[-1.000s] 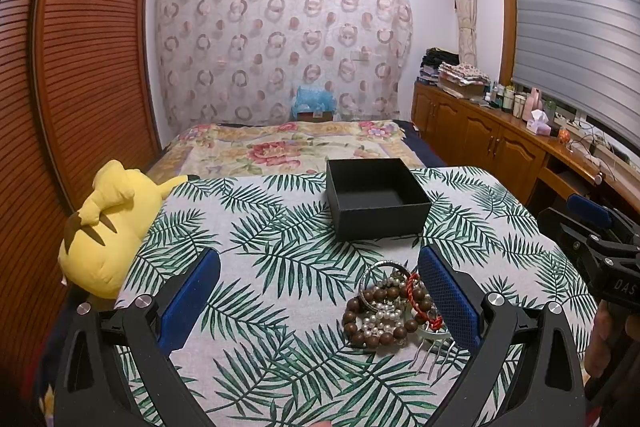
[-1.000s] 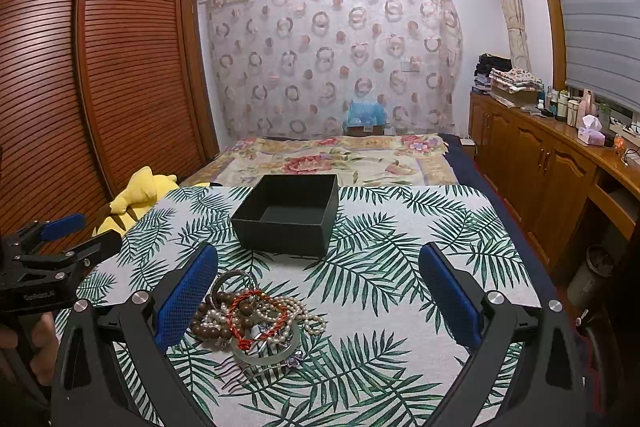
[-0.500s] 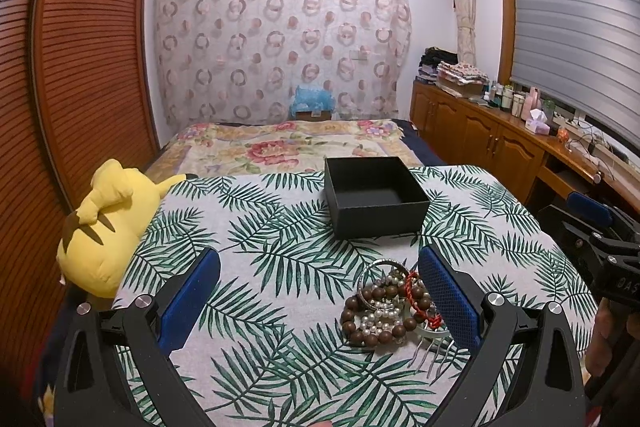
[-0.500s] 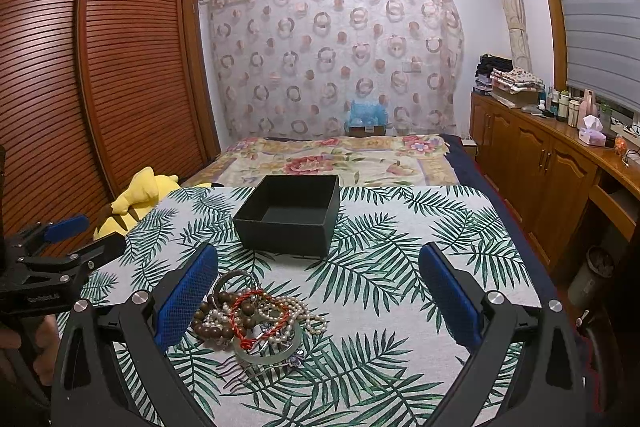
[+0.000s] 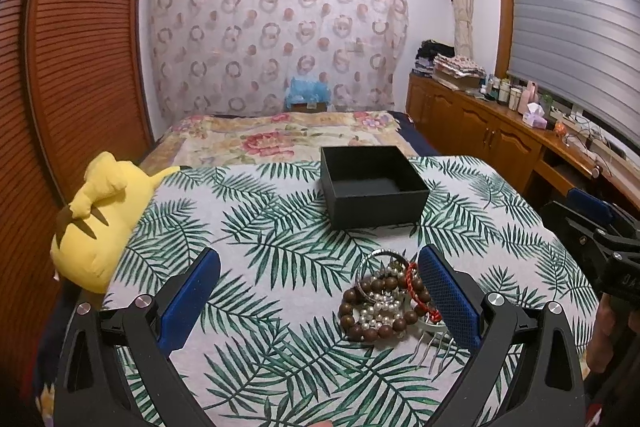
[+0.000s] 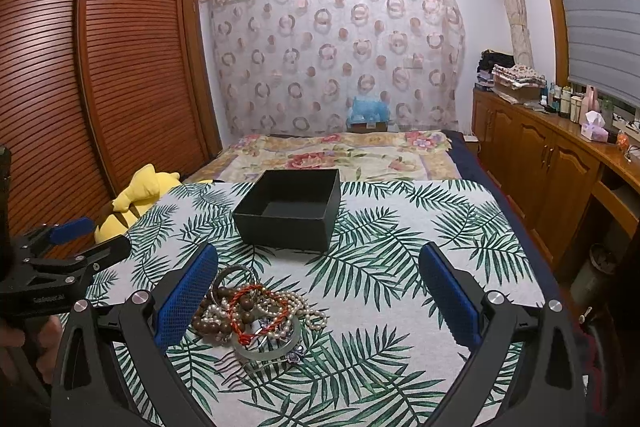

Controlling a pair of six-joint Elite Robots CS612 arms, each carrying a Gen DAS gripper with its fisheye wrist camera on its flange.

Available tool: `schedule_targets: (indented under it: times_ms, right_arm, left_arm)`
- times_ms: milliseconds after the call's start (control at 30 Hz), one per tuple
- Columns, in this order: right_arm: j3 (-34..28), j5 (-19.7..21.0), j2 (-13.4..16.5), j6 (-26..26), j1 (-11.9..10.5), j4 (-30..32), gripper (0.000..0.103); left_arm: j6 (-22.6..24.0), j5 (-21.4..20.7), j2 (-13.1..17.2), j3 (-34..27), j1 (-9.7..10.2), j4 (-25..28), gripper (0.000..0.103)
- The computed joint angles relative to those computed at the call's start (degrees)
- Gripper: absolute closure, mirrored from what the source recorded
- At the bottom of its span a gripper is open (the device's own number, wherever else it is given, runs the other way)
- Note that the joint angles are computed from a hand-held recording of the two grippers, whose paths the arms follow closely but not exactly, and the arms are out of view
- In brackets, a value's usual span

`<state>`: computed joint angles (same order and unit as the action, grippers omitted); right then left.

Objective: Organize jewelry
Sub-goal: 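Lower the left tool onto the pile and grasp the silver bangle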

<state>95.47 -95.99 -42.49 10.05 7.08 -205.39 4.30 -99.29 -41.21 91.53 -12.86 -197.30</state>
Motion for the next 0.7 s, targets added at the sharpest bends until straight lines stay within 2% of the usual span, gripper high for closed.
schedule_targets:
  times_ms: [467, 700]
  right_arm:
    - [-1.53, 5.05, 2.92, -2.03, -1.3, 3.27, 0.003]
    - [-1.67, 8.04, 3.67, -3.6, -2.06, 6.5, 0.013]
  left_arm:
    - [4.61, -1.7, 2.5, -3.29, 0.0, 6.99, 0.007]
    - [6.08, -3.72, 3.56, -5.15, 0.01, 10.39, 0.007]
